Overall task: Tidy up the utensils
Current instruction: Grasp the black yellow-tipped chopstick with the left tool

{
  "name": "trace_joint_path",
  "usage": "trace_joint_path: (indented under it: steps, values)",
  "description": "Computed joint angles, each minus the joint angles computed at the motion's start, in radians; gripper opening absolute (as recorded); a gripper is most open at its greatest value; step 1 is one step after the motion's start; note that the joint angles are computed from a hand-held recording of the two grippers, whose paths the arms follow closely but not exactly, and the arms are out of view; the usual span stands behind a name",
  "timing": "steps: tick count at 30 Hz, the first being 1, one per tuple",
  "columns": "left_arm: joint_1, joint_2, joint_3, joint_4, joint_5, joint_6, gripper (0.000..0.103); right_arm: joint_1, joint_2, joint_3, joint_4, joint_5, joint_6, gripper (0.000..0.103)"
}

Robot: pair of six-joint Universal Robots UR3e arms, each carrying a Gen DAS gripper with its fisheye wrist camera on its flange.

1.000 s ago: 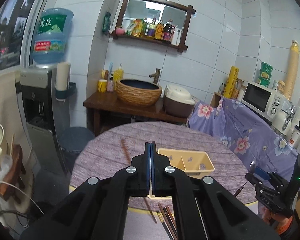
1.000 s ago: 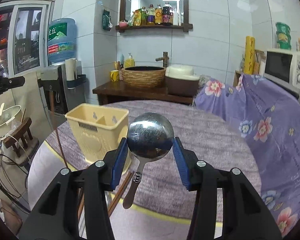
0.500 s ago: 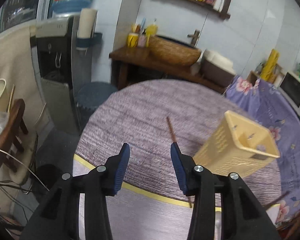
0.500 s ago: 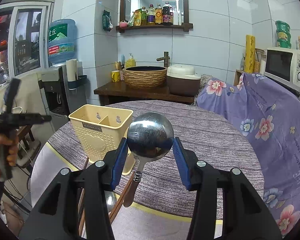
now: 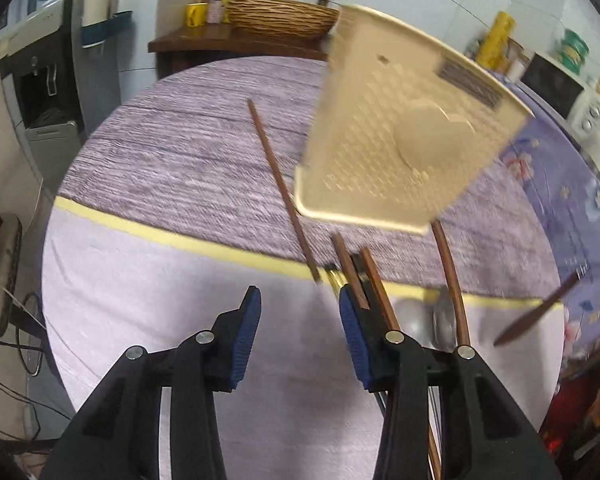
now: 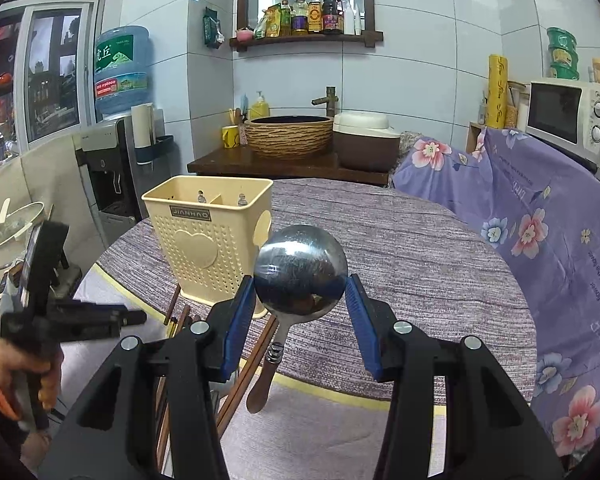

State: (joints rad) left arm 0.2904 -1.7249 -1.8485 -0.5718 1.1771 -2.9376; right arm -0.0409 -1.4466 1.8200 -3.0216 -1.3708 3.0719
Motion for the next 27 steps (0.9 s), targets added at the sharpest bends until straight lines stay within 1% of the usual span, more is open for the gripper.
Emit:
trace_joint_path:
  steps: [2, 5, 7, 9, 12, 13, 15, 16, 18, 22, 25, 27]
  values:
    - [-0.033, 0.005, -0.025, 0.018, 0.032, -0.001, 0.037, 0.003, -0.005, 0.013, -0.006, 0.0, 0.005, 0.047]
    - [-0.051, -0.017, -0.021, 0.01, 0.03, -0.019, 0.029, 0.006, -0.017, 0.036, -0.018, -0.012, 0.01, 0.047]
    - [-0.07, -0.037, -0.014, 0.024, 0.043, -0.031, 0.029, 0.002, -0.026, 0.049, -0.014, -0.004, 0.015, 0.047]
    - [-0.091, -0.041, -0.028, 0.06, 0.076, -0.042, 0.027, -0.002, -0.032, 0.062, -0.016, 0.006, 0.016, 0.047]
    - [-0.099, -0.051, -0.016, 0.056, 0.081, -0.058, 0.027, -0.004, -0.034, 0.072, -0.02, 0.011, 0.016, 0.047]
    - [-0.115, -0.059, -0.009, 0.063, 0.108, -0.06, 0.027, -0.006, -0.034, 0.075, -0.02, 0.013, 0.017, 0.047]
    - [-0.146, -0.072, 0.002, 0.085, 0.168, -0.063, 0.023, -0.013, -0.039, 0.084, -0.019, 0.022, 0.02, 0.047]
    - [-0.153, -0.074, 0.007, 0.084, 0.181, -0.065, 0.022, -0.016, -0.043, 0.091, -0.022, 0.026, 0.018, 0.047]
    - [-0.151, -0.068, 0.008, 0.071, 0.189, -0.057, 0.021, -0.021, -0.05, 0.099, -0.022, 0.022, 0.018, 0.047]
    - [-0.122, -0.052, 0.007, 0.033, 0.157, -0.057, 0.021, -0.035, -0.056, 0.107, -0.021, 0.041, 0.015, 0.047]
    - [-0.152, -0.081, 0.04, 0.042, 0.199, -0.074, 0.021, -0.03, -0.051, 0.104, -0.018, 0.043, 0.017, 0.047]
    - [-0.17, -0.104, 0.071, 0.035, 0.221, -0.086, 0.021, -0.017, -0.046, 0.098, -0.022, 0.026, 0.016, 0.047]
